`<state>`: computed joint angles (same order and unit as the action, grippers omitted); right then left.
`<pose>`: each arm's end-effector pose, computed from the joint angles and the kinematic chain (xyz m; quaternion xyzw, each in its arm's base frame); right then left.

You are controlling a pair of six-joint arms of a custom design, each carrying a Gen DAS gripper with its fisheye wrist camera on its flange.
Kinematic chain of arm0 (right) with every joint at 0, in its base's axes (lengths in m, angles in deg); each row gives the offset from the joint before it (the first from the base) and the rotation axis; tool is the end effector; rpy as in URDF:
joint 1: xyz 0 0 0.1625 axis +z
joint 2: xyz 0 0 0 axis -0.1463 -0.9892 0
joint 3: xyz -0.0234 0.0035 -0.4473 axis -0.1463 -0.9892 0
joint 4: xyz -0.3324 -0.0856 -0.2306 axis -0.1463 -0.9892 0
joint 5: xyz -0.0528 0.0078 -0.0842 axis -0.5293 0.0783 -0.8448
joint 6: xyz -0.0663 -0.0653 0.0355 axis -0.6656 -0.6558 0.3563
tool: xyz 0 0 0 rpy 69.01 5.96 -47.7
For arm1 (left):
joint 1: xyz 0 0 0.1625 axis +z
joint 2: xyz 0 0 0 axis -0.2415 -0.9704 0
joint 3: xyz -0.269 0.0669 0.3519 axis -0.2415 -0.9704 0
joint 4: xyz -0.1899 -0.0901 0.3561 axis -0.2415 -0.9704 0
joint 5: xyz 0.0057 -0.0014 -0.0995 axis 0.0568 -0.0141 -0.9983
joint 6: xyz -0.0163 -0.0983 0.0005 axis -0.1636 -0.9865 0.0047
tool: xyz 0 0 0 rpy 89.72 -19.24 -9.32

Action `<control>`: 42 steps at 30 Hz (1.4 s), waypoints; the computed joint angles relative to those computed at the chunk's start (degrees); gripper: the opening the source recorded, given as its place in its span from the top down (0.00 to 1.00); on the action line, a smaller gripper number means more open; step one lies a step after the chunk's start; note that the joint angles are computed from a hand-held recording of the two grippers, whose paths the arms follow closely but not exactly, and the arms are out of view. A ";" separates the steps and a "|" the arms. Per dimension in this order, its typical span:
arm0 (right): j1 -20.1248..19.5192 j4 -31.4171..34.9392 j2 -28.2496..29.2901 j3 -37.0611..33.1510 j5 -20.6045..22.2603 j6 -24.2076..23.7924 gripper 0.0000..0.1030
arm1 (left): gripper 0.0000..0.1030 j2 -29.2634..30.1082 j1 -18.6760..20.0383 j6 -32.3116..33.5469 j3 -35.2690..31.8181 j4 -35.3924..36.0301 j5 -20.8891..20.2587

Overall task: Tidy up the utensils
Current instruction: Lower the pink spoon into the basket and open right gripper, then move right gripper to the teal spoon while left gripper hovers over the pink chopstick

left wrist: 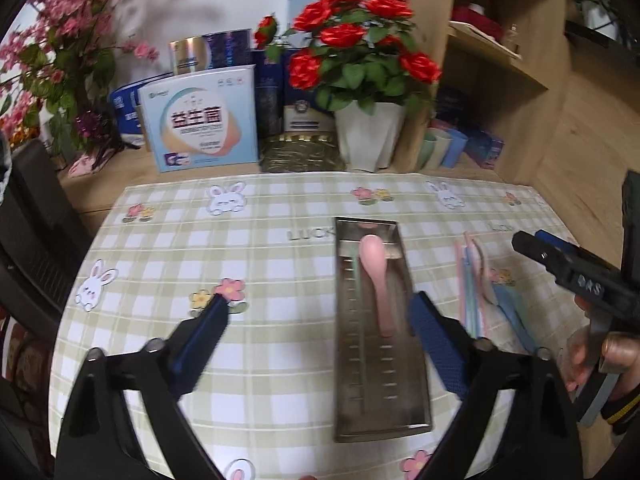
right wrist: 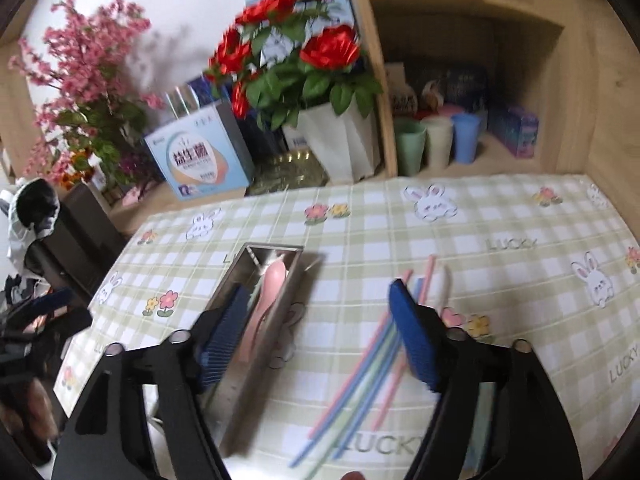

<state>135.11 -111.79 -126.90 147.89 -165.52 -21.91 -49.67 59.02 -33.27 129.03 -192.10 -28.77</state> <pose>0.4718 -0.5026 0.1066 0.2334 -0.8908 0.3419 0.1874 -0.1317 -0.4384 0.4890 0.1292 0.8617 -0.3689 0.3236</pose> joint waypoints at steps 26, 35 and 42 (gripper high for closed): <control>-10.18 -13.98 -6.73 16.10 -6.96 1.76 0.14 | 0.72 25.92 8.20 8.57 -11.00 0.44 -20.25; -12.16 -17.35 -7.20 17.72 -5.54 -0.37 0.14 | 0.88 32.83 11.20 10.00 -15.58 2.93 -21.12; -12.90 -17.83 -7.55 18.07 -3.75 0.53 0.14 | 0.89 34.40 11.70 10.21 -16.77 3.73 -21.46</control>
<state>122.22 -129.62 -134.46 165.96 -169.27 -21.38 -15.27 70.72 -23.06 112.25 -188.37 -50.23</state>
